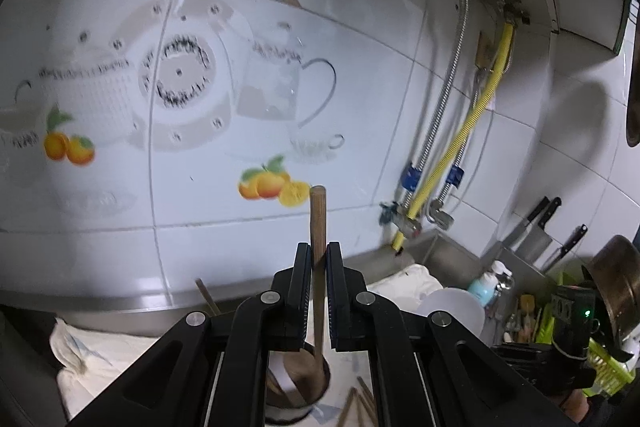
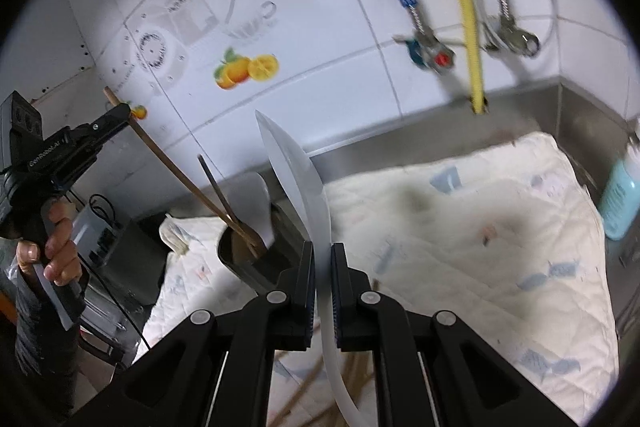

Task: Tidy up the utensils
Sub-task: 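Lift the chopstick with the left gripper while the right gripper lifts the ladle toward the cup, then insert the chopstick into the black cup with the left gripper while the right inserts the ladle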

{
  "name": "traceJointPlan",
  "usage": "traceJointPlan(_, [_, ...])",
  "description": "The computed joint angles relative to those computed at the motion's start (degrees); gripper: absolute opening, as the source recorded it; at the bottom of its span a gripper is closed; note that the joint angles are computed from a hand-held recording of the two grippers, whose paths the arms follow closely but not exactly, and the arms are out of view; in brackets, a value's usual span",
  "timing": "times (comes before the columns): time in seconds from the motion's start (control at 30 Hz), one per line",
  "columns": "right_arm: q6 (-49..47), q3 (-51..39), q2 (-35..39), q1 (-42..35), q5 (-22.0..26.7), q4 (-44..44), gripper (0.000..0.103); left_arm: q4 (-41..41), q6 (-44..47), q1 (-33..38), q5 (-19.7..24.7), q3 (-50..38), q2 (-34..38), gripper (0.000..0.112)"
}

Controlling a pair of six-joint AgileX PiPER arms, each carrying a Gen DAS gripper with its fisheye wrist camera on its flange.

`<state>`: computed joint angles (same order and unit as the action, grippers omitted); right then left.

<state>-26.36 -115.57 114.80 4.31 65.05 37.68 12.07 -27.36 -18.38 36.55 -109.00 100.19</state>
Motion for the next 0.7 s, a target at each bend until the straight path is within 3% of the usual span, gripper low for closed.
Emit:
traceJointPlan(0.23, [0.3,-7.6,5.6,2.1,0.4,6.5,0.009,2.7,-1.9,1.0,-0.2,2.7,0.4,0.007])
traceJointPlan(0.7, [-3.4,-23.7,22.8,7.3,-0.7,26.6,0.009,-3.6,0.2,5.5,-6.0,14.7,-1.1,0.007])
